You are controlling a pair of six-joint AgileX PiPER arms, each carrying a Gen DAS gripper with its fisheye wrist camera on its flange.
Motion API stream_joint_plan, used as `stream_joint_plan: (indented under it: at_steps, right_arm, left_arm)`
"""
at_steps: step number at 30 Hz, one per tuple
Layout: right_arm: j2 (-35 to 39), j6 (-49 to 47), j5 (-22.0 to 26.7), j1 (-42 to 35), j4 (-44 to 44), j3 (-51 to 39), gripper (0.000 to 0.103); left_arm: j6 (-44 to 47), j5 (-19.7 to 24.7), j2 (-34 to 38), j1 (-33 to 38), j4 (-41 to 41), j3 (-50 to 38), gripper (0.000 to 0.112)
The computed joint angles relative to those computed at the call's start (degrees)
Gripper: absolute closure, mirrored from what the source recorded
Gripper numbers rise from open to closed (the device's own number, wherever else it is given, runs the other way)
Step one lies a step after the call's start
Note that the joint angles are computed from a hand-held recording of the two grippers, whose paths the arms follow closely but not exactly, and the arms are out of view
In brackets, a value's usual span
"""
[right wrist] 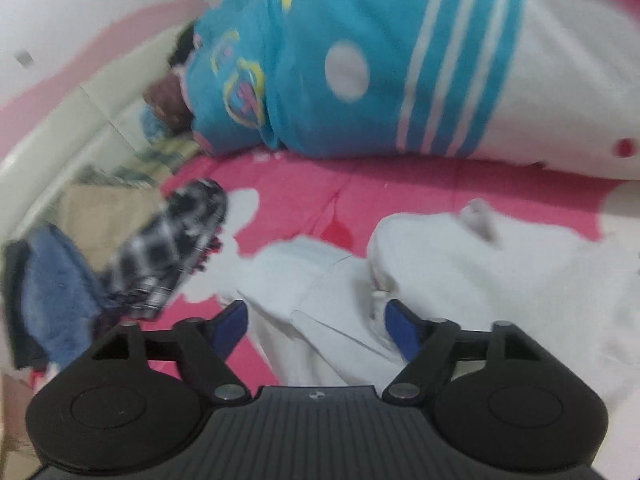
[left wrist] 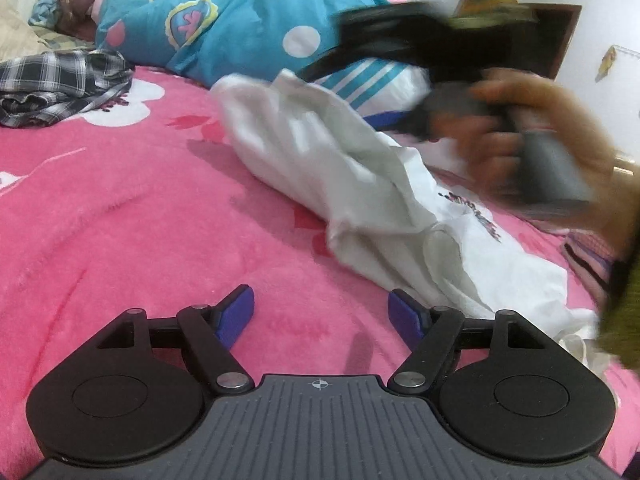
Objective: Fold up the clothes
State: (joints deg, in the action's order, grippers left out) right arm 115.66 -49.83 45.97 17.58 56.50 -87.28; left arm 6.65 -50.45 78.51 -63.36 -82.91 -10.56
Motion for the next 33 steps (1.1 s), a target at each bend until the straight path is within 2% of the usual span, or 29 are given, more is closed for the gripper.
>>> stream_joint_plan:
  at_steps: [2, 4, 6, 8, 10, 12, 15, 18, 21, 24, 25, 26, 27, 28, 29, 30, 31, 32, 33]
  right_arm:
    - [-5.4, -5.1, 5.0, -6.3, 4.3, 5.2, 0.007]
    - [-10.1, -9.8, 11.7, -14.6, 7.8, 9.4, 0.002]
    - [-13.4, -13.4, 18.1, -24.3, 9.0, 12.5, 0.001]
    - [-14.9, -16.6, 22.0, -33.2, 8.5, 14.4, 0.000]
    - [-13.8, -18.6, 22.5, -39.8, 6.6, 15.2, 0.000]
    - [-11.5, -19.8, 22.4, -45.6, 4.6, 14.7, 0.000]
    - [-4.6, -16.0, 19.6, -48.1, 1.0, 11.5, 0.000]
    - [0.5, -14.5, 18.0, -46.6, 0.6, 9.7, 0.000]
    - [4.1, -14.6, 17.3, -43.6, 1.1, 8.4, 0.000]
    - [4.5, -18.5, 16.7, -41.3, 1.8, 9.7, 0.003]
    - [3.9, -20.2, 16.4, -40.7, 1.7, 10.7, 0.012]
    - [3.2, -22.0, 15.9, -40.3, 1.6, 11.9, 0.027]
    - [2.1, -23.8, 15.2, -40.2, 1.1, 13.4, 0.032]
    - [1.1, -25.5, 14.7, -40.4, 0.6, 14.8, 0.043]
    - [0.6, -26.9, 15.3, -41.4, 0.2, 16.0, 0.062]
    - [0.1, -28.1, 15.8, -42.4, -0.3, 17.1, 0.072]
    - [-0.3, -28.0, 16.6, -43.5, -0.8, 18.0, 0.085]
    - [-0.3, -27.7, 18.3, -45.0, -1.3, 18.5, 0.091]
    - [-0.4, -27.6, 19.8, -46.3, -1.6, 19.3, 0.092]
  left_arm:
    - [-0.6, -0.4, 0.0, -0.9, 0.1, 0.1, 0.035]
    - [-2.4, -0.1, 0.0, -1.4, 1.4, 0.4, 0.031]
    - [-5.0, 0.3, -0.1, -2.7, 3.1, 0.7, 0.029]
    - [-8.1, 0.3, 0.2, -4.2, 5.3, 0.9, 0.021]
    - [-11.3, 0.5, 1.9, -5.2, 8.1, -0.2, 0.017]
    - [-14.2, 2.6, 3.8, -4.5, 12.7, -2.3, 0.017]
    - [-15.7, 5.4, 6.7, -4.2, 17.3, -6.4, 0.017]
    - [-18.0, 7.6, 11.0, -3.5, 21.2, -11.2, 0.017]
    - [-13.1, 9.9, 15.6, -2.9, 19.0, -17.8, 0.017]
    - [-0.2, 11.7, 19.9, -2.9, 10.7, -25.5, 0.023]
    - [5.1, 11.7, 21.4, -3.2, 7.1, -28.0, 0.035]
    - [10.5, 11.5, 22.7, -3.4, 3.5, -30.4, 0.043]
    - [16.0, 11.0, 24.0, -3.6, -0.1, -32.8, 0.049]
    - [20.2, 10.3, 25.0, -3.9, -2.9, -34.4, 0.062]
    - [23.2, 9.4, 25.7, -4.3, -4.9, -35.4, 0.075]
    - [25.1, 8.7, 26.0, -4.7, -6.2, -35.9, 0.082]
    - [25.1, 8.5, 25.6, -4.9, -6.4, -35.3, 0.094]
    - [24.2, 8.7, 24.7, -5.0, -5.9, -34.2, 0.104]
    - [23.0, 9.0, 23.4, -5.2, -5.3, -32.7, 0.105]
